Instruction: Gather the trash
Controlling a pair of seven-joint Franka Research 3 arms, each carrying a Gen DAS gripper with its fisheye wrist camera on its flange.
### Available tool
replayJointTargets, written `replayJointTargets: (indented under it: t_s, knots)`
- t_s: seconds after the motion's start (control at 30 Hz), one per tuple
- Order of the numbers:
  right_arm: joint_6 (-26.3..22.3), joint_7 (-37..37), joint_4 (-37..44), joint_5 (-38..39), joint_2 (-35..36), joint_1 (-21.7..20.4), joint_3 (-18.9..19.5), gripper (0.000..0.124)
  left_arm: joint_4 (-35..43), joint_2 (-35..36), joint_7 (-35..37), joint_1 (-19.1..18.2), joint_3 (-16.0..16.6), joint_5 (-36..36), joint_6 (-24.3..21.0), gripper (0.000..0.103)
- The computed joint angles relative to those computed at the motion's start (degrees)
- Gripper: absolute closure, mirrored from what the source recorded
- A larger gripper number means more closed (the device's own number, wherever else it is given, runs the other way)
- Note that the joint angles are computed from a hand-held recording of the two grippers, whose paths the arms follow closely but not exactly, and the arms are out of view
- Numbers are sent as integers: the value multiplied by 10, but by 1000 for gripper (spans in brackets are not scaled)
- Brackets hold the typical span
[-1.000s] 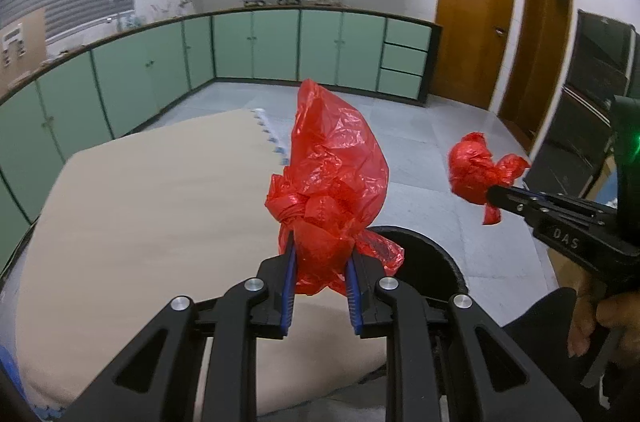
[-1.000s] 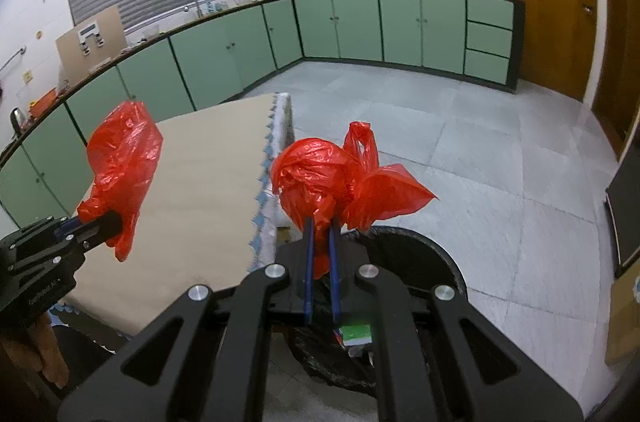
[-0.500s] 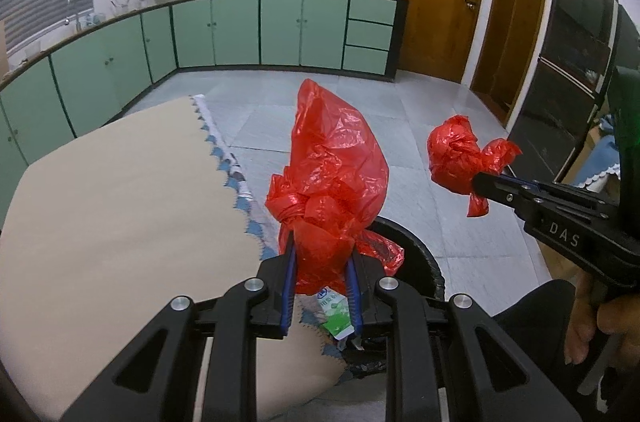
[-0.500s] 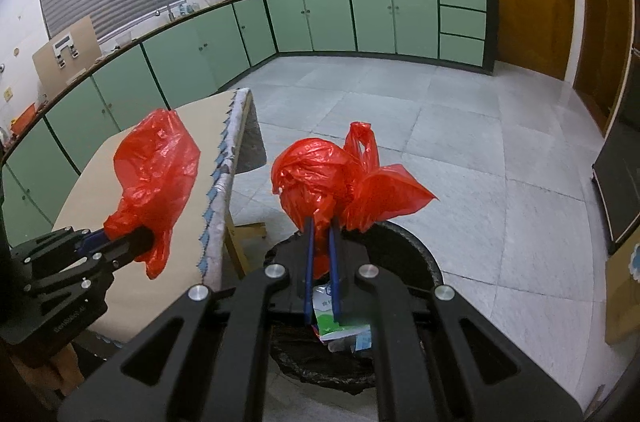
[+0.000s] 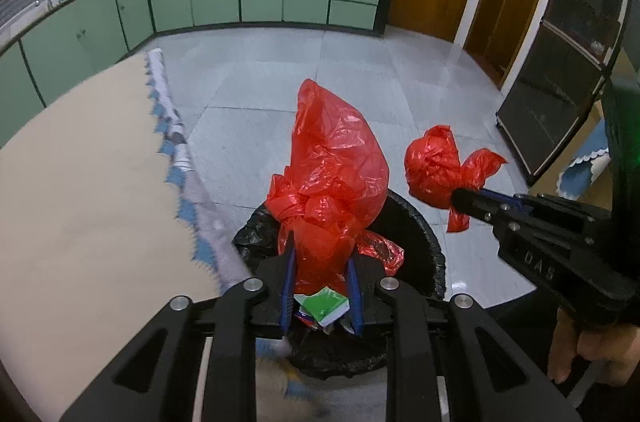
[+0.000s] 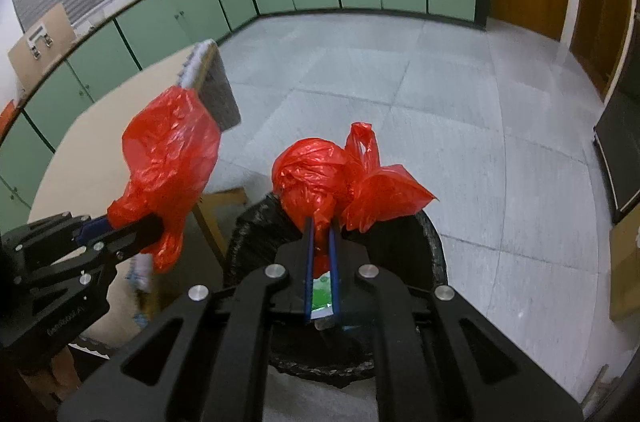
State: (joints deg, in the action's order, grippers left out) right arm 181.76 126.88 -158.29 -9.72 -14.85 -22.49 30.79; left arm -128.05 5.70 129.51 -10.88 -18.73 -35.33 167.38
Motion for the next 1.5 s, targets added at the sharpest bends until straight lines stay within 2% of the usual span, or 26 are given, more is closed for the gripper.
replayJointTargets:
  t_s: [0.07, 0.1, 0.13, 0.2, 0.27, 0.33, 0.37, 0.43, 0.5, 0.57, 0.63, 0.8, 0.93, 1.07, 1.23, 1.4, 1.5]
  knots:
    - [-6, 4, 9, -2, 23, -6, -5, 110, 22, 29, -44, -8, 9, 52, -8, 74]
    - [-9, 5, 12, -2, 32, 3, -19, 98, 30, 40, -66, -11, 12, 79, -7, 72]
    - [-9, 16, 14, -11, 37, -4, -16, 89, 27, 44, -71, -7, 6, 87, -4, 68]
    - [-4, 34, 12, -26, 40, -11, -17, 86, 38, 59, -88, 1, -1, 110, -4, 56]
    - [2, 49, 9, -41, 37, -23, -9, 86, 40, 66, -113, 4, -1, 143, 0, 55]
    - [6, 45, 6, -34, 35, -6, -28, 86, 36, 64, -121, 16, -13, 150, 2, 55]
    - [8, 46, 3, -32, 30, -10, -24, 86, 31, 62, -125, 21, -18, 152, 6, 53]
    - [8, 35, -1, -16, 22, 9, -39, 86, 17, 48, -113, 38, -35, 133, 14, 47]
    - [5, 31, -5, -4, 13, 13, -37, 84, -4, 28, -94, 48, -45, 107, 27, 38]
    - [0, 30, -11, 2, -6, 13, -26, 81, -22, 10, -67, 52, -52, 68, 36, 36]
    - [-7, 24, -20, 9, -27, 23, -28, 73, -38, -17, -19, 57, -53, -2, 31, 34]
    - [-29, 21, -37, 30, -84, 60, -36, 64, -83, -91, 80, 33, -18, -135, 26, 24]
    - [-49, 27, -46, 37, -127, 82, -34, 59, -129, -156, 115, 0, 27, -190, 36, 20]
    - [-75, 37, -47, 37, -163, 109, -35, 55, -162, -205, 105, -22, 66, -193, 36, 15]
    - [-117, 66, -42, 23, -224, 136, -21, 42, -223, -289, 73, -36, 103, -169, 66, 8]
    - [-165, 90, -25, 7, -259, 168, -21, 40, -258, -360, -1, -5, 113, -109, 50, 6]
    - [-203, 107, -10, -4, -286, 188, -23, 39, -280, -406, -47, 23, 100, -67, 40, 6]
